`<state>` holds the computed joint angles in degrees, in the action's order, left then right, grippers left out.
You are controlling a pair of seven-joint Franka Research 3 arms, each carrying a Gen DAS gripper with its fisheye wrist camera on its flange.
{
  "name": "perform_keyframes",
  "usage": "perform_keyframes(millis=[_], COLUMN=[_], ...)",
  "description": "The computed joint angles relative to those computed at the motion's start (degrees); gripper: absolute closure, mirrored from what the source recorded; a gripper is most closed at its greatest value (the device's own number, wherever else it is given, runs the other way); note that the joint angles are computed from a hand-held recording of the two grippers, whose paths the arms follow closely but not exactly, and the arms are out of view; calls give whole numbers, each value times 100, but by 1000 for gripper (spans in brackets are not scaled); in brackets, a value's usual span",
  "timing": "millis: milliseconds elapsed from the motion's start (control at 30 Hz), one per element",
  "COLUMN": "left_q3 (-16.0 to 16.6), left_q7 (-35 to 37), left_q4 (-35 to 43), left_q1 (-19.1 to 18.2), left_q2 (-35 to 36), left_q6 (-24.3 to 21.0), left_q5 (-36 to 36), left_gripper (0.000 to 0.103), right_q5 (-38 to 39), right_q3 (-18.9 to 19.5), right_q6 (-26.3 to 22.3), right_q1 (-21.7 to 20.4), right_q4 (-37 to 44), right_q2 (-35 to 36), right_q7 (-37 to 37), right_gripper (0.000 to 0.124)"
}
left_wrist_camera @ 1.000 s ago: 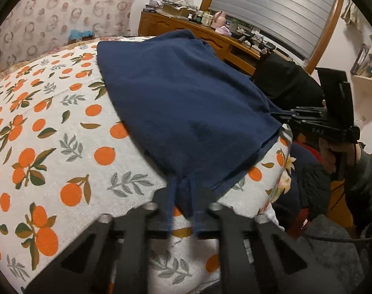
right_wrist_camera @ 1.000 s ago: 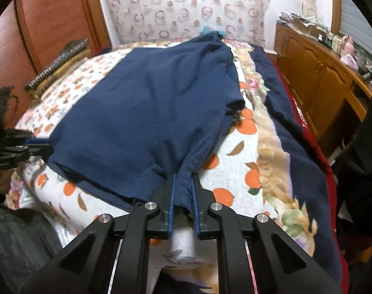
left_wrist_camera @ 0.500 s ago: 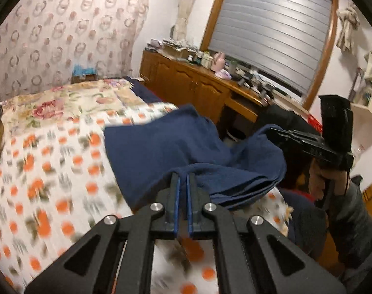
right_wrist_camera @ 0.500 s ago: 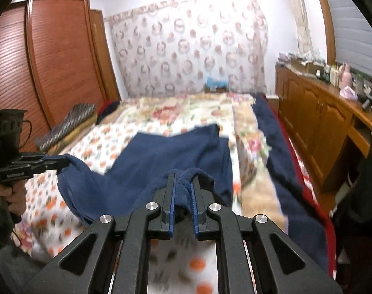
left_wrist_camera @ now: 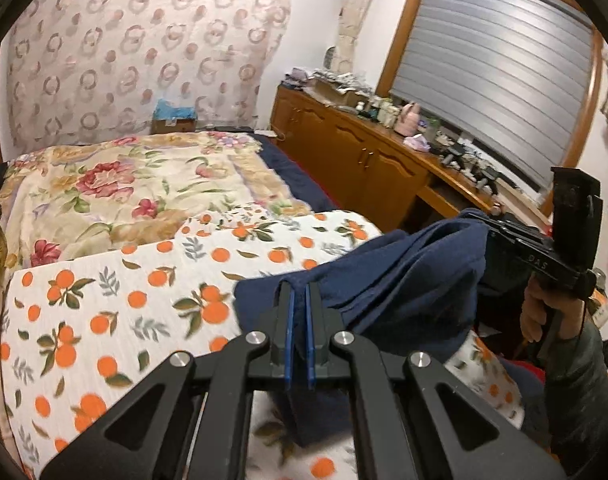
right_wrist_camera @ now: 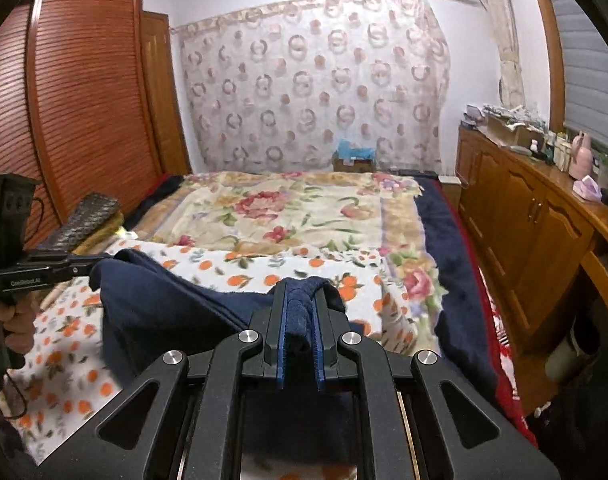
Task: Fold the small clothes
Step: 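Grasp the folded shirt with the left gripper while the right gripper grasps its other end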
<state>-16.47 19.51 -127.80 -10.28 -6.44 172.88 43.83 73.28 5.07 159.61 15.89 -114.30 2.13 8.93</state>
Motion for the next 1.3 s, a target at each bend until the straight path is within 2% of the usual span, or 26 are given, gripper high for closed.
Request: perform_keyframes(millis=[100,233,367,400,433,500,533,600,700,767,900,1033,1133,1167,1233,1300], left_q3=[97,274,337,344,341,310,294,290,281,293,301,316,318,318,294,392], left_q7=[206,875,1259,1229,909,428,333,439,913,1307,1754,2104,2326,2391,2556,2370], left_q4=[179,231,257,260,291,240,206,111,74,103,253,475,616,683,751,759], left_q1=[-30,-164,-234,-238,-207,-115,-80,-65,-131,-216,-303,-359,-380,-386,-379,-467], left_q2=[300,593,604,563,497,324,254,139,178,314,637,967,1161,1242,1332,1348], left_q6=[-88,52,67,44,-74,-98,-83,-49,-165,-305,-500,-652,-626,-650,-716,-666], left_q5=[-181,-963,-1268,-1210,-814,-250,-143,-254,-698,-1146,-1671,-2050,-2289,-2359,-2571,-2323], left_gripper=[101,100,98,90,76,64,63,61,60,60,60,60,60,60,60,60], right_q5=[-481,-1391,-1966,-2056,-2119,-2271,-2332,-2464,-2558,-2429,-2017,-1802,-1919,-2043,-2369,-2920], right_q3=[28,81,181,205,234,267,284,303,372,487,586,451,299,244,168,65], right_q6=[207,350,407,397,396,400,432,504,916,937,1021,839,438,261,232,172], right_q1=[25,-19,-128,-161,-192,-225,-236,-242,-276,-417,-557,-505,-419,-391,-303,-214], right_q4=[292,503,599,633,657,731,779,855,859,853,616,320,251,273,271,365], right_q2=[375,765,992,1035,1067,1136,1180,1239,1240,1160,864,567,508,551,638,842], right_q7=[450,1279,1722,1801,1867,2046,2143,2380,2574,2465,1999,1770,1828,1935,2211,2713], right_gripper=[116,116,116,116,116,116,116,105,90,87,73,65,63,62,62,62])
